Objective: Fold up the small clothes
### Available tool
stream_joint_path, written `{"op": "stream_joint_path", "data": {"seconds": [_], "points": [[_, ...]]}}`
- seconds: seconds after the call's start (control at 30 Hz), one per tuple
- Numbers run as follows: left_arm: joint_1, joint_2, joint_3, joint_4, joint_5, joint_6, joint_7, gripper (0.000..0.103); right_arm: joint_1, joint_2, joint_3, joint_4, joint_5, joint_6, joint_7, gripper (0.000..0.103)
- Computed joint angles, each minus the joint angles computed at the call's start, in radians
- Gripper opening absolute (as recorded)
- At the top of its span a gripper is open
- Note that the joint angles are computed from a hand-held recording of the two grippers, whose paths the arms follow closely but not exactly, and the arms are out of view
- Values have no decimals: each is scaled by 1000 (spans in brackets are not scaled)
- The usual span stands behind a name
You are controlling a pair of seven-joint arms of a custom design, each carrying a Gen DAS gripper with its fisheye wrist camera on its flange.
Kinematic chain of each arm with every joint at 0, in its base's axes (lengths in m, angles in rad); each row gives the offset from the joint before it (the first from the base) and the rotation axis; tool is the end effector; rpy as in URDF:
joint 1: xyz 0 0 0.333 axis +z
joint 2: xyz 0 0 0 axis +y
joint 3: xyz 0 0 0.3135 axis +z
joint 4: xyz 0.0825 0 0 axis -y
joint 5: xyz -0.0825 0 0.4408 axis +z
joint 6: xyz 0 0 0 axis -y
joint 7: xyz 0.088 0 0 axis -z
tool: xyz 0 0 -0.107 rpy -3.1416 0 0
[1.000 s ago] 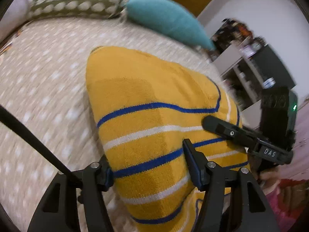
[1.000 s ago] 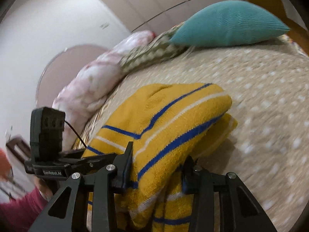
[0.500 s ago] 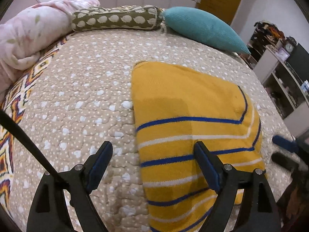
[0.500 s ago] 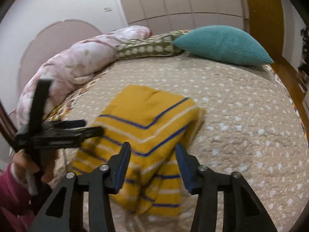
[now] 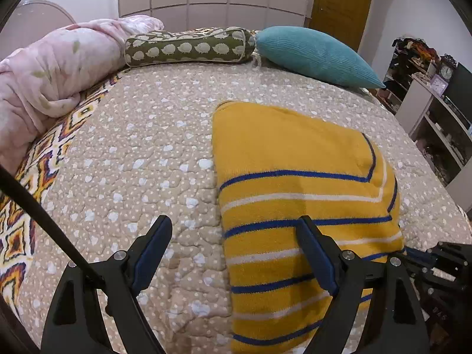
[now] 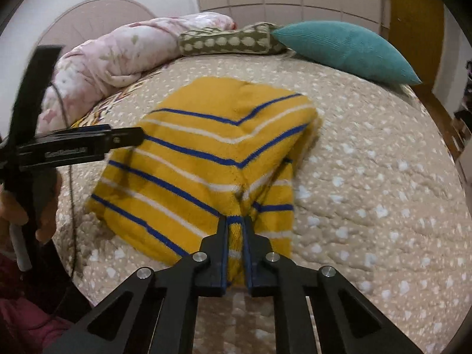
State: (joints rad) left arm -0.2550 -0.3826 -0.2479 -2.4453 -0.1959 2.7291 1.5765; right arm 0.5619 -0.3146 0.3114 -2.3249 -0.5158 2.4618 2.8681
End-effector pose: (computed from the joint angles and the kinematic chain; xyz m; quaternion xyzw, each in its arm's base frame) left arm 0.4600 -0.2501 0.4833 -0.5345 0.7805 -0.2883 0.1484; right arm 0.3441 0.4208 0.4773 -0.6430 0.6973 -0.1754 0.2638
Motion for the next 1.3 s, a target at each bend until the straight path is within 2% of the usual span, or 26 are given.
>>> {"op": "stream_joint_path", "data": {"seconds": [0.13,0.2,0.23,0.27,0.3,0.43,0.5,0.63,0.93,1.3], "points": [[37,-16,-36,-13,68,16,-49,85,3,-14,-2,-15,20,24,31,13],[43,-22,-40,-15,89,17,-64,85,-9,-38,14,-19,-3,28,80,32],[41,-24,-37,-17,90,17,-67,85,-16,-42,27,-9,-25,11,97,38],[40,-27,-36,-18,91,16,-73,85,-26,-46,44,5,-58,-15,123,50],[41,-31,-37,-19,94,16,-80,85,-31,-43,51,17,-77,-30,139,57],[41,-46,-34,-25,104,9,-95,85,-39,-12,77,78,-157,-117,205,63],[40,-51,-30,-26,102,3,-97,85,-41,8,85,107,-202,-164,265,74],[50,-66,-36,-36,112,16,-118,85,-29,41,70,136,-254,-190,348,80],[60,-75,-33,-45,116,20,-145,88,9,113,30,199,-285,-227,359,87],[63,-71,-38,-46,128,17,-142,88,23,133,9,209,-288,-206,355,90]]}}
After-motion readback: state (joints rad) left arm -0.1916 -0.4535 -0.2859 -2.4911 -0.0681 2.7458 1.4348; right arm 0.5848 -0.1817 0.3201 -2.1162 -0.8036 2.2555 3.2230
